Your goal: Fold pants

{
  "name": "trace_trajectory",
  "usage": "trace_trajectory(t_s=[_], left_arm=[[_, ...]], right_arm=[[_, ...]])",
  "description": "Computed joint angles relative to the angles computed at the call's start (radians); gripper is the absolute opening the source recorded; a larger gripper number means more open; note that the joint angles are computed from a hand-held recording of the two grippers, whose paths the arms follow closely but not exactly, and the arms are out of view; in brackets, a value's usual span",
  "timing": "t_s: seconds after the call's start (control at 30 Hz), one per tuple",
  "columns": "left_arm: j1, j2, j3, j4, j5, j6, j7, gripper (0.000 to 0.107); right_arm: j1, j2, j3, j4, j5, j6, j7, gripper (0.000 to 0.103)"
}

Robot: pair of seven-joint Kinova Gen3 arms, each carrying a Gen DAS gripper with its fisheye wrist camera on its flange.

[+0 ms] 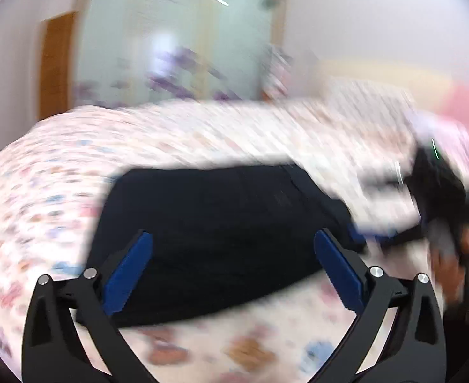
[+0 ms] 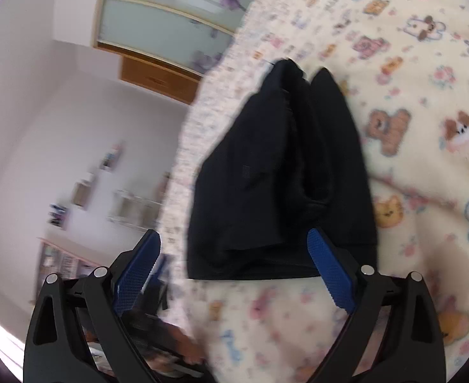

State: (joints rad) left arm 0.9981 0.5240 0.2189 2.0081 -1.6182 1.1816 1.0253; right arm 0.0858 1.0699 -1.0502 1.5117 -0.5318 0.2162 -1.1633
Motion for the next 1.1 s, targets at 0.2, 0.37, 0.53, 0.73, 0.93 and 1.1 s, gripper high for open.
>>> trace_trajectory(t_s=[0.2, 0.37, 0.53, 0.73, 0.93, 1.1], left_arm=[[-0.042, 0.071, 0.012, -0.089, 0.22, 0.125, 0.016, 0.101], [0.011, 0.039, -0.074, -0.026, 0.209, 0.018, 0.143, 0.101], [0.013, 0.037, -0.057, 0.028, 0.174, -0.012, 0.254, 0.101], [-0.006, 0.031, -0.044, 0.061, 0.146, -0.043, 0.334, 0.101], [-0.008, 0.031, -0.033, 0.077, 0.127, -0.031, 0.377, 0.101], [-0.022, 0.025, -0.024, 0.078, 0.13, -0.045, 0.373, 0.101]], right_arm=[[-0.07, -0.049, 0.07, 0.005, 0.036, -0.101, -0.067, 0.095], [-0.179, -0.115, 0.204, 0.004, 0.045, -0.172, -0.169, 0.088], [-0.298, -0.164, 0.366, -0.009, 0.095, -0.217, -0.293, 0.059], [-0.165, -0.117, 0.142, 0.104, 0.308, -0.431, -0.297, 0.034], [-0.057, -0.085, 0.01, 0.238, 0.453, -0.626, -0.343, 0.033], [-0.156, -0.129, 0.2, 0.181, 0.281, -0.472, -0.432, 0.033]])
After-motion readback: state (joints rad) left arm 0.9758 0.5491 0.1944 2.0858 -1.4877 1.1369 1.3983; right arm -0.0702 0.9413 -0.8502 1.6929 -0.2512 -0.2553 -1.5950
